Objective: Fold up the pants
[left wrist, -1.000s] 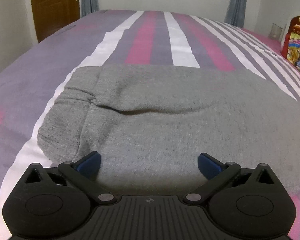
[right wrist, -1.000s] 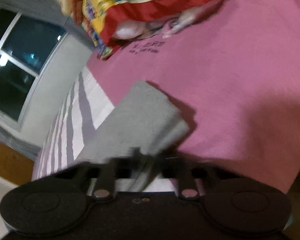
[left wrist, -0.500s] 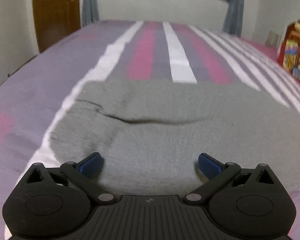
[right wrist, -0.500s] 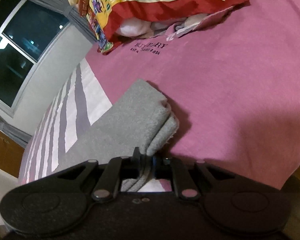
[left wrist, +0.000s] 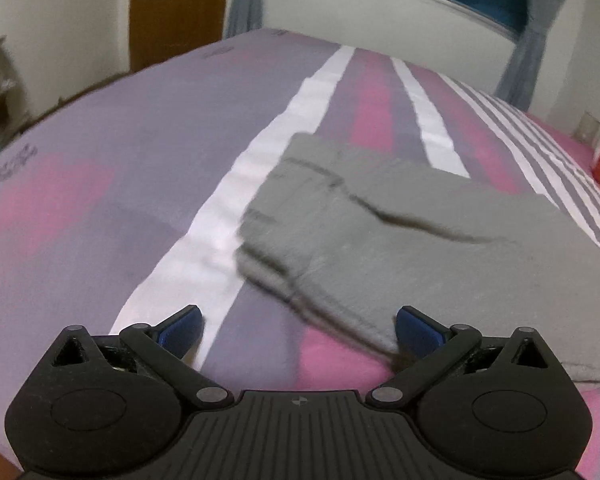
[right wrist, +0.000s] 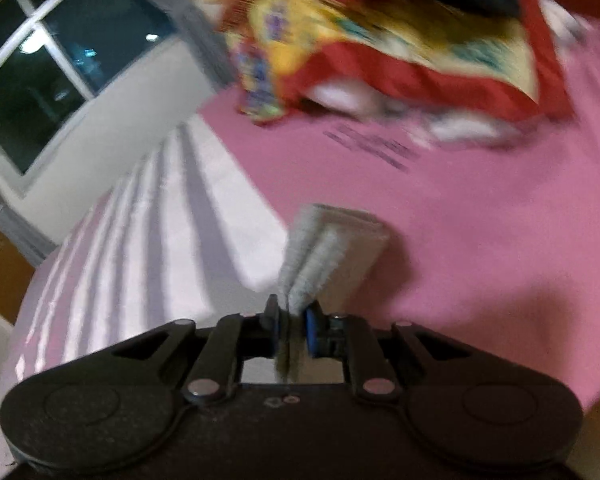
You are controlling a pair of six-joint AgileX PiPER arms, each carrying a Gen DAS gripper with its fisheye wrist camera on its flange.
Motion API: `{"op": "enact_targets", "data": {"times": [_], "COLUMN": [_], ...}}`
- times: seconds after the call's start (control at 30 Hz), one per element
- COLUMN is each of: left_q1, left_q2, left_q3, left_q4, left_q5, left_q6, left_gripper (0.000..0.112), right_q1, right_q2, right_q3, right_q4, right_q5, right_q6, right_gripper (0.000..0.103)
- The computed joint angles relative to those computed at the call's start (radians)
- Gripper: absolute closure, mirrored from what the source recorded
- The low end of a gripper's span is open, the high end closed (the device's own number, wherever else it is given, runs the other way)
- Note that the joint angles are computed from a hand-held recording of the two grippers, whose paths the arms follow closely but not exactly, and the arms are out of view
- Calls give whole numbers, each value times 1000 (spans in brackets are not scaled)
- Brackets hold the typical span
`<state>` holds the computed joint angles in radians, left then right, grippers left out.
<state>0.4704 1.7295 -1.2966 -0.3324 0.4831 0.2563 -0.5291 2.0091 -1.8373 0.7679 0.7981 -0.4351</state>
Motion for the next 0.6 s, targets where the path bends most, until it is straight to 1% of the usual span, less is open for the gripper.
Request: {"op": "enact_targets", "data": {"times": [0.07, 0.17, 0.27, 0.3, 0.37, 0.47, 0.53, 0.6], "left_q1": [29, 58, 93, 108, 142, 197, 227, 247], "left_q2": [-11, -36, -69, -84, -117, -149, -170, -188], "left_q3": [40, 90, 139, 156, 189, 236, 270, 298], "left_q4": [-97, -180, -248, -270, -306, -364, -396, -419], "left_q5": [-24, -37, -46, -44, -27, -10, -2, 3], "left_q6": [78, 180, 286, 315, 360, 434, 478, 517], "left_gripper": [10, 10, 10, 10, 10, 10, 10, 10], "right_q1": [81, 209, 338, 381, 460, 568, 631, 679], "right_q2": [-3, 3, 27, 30, 39, 47, 44, 21], "right_q3": [-64, -143, -211, -212, -189, -102, -23, 79], "right_q4": [-30, -54, -29, -13, 31, 61, 10, -60], "right_q5": [9, 20, 46, 50, 59, 89, 98, 38], "right_q6": [8, -18, -69, -100, -175, -334, -414, -482], "right_gripper": [91, 91, 91, 91, 91, 91, 91, 91]}}
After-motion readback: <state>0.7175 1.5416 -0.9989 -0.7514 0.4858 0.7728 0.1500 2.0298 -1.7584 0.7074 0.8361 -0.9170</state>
